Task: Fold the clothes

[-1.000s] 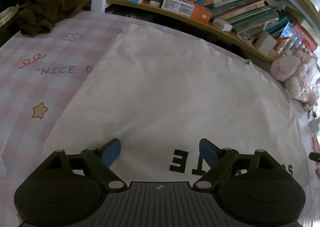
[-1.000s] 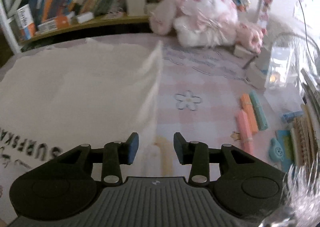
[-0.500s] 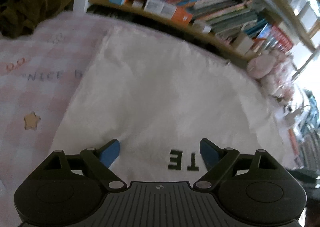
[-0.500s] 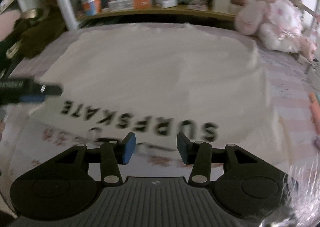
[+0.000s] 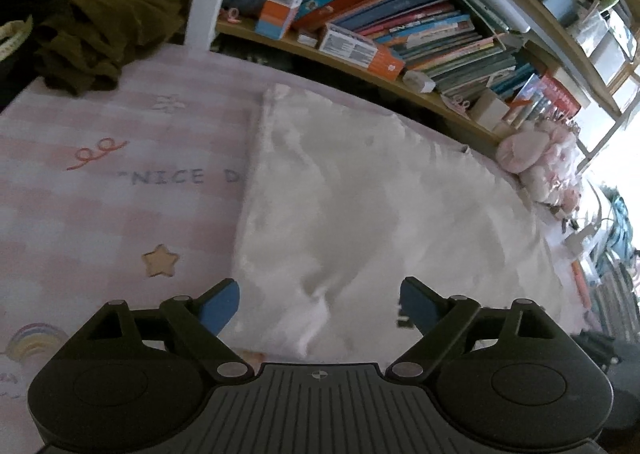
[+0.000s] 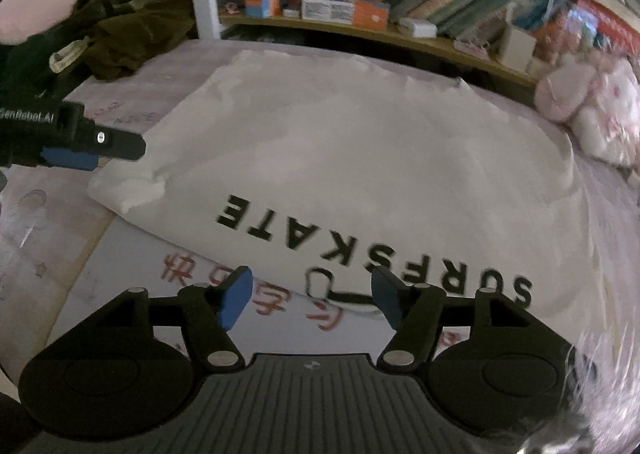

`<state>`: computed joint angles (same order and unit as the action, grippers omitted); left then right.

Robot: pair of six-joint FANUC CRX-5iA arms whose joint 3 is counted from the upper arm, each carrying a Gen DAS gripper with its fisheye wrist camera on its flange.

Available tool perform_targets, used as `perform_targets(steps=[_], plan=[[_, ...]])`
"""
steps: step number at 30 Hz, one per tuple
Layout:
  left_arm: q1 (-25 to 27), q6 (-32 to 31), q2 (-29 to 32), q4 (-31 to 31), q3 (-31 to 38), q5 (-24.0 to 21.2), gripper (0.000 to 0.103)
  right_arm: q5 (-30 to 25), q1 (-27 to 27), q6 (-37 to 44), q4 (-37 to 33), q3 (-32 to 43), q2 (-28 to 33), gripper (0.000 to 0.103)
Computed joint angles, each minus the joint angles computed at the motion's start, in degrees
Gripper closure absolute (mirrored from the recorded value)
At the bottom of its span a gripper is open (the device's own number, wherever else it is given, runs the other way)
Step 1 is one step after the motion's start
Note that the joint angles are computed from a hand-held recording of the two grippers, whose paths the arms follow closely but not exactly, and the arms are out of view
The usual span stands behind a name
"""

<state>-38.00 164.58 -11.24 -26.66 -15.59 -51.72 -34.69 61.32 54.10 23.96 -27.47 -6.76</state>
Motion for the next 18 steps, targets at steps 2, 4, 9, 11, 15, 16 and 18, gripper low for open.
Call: perform_targets(steps=[2, 4, 9, 11, 15, 16, 18], plan=[[-0.23, 0.89, -0.84, -0.36, -0.69, -0.60, 0.009, 0.47, 0.73, 0.78, 0.66, 0.47, 0.76, 0.039], [-0.08, 1.61, -1.86, -0.33, -1.62, -0.68, 0.008, 0.95, 1.39, 3.20, 0.19, 1.33, 1.65, 0.039], [4.71, 3.99, -7.79, 4.73, -8.03, 5.36, 0.008, 4.62, 3.20, 16.19, -3.37, 4.15, 4.30, 0.040], [8.67, 4.53, -11.36, 9.85, -12.60, 10.32, 0.008, 5.83, 3.80, 22.62, -6.44, 5.69, 5.37, 0.041], [16.58, 1.17, -18.35, 23.25, -22.86, 19.89, 0.008, 5.75, 5.00, 34.33, -12.67, 9.79, 8.27, 0.042], [17.71, 0.45, -19.46, 25.27, -24.39, 20.88, 0.008, 5.70, 5.33, 36.44, -13.36, 10.60, 9.02, 0.043], [19.08, -0.43, -20.90, 27.97, -26.35, 22.11, 0.008, 5.30, 6.07, 40.25, -14.27, 12.16, 10.57, 0.043]])
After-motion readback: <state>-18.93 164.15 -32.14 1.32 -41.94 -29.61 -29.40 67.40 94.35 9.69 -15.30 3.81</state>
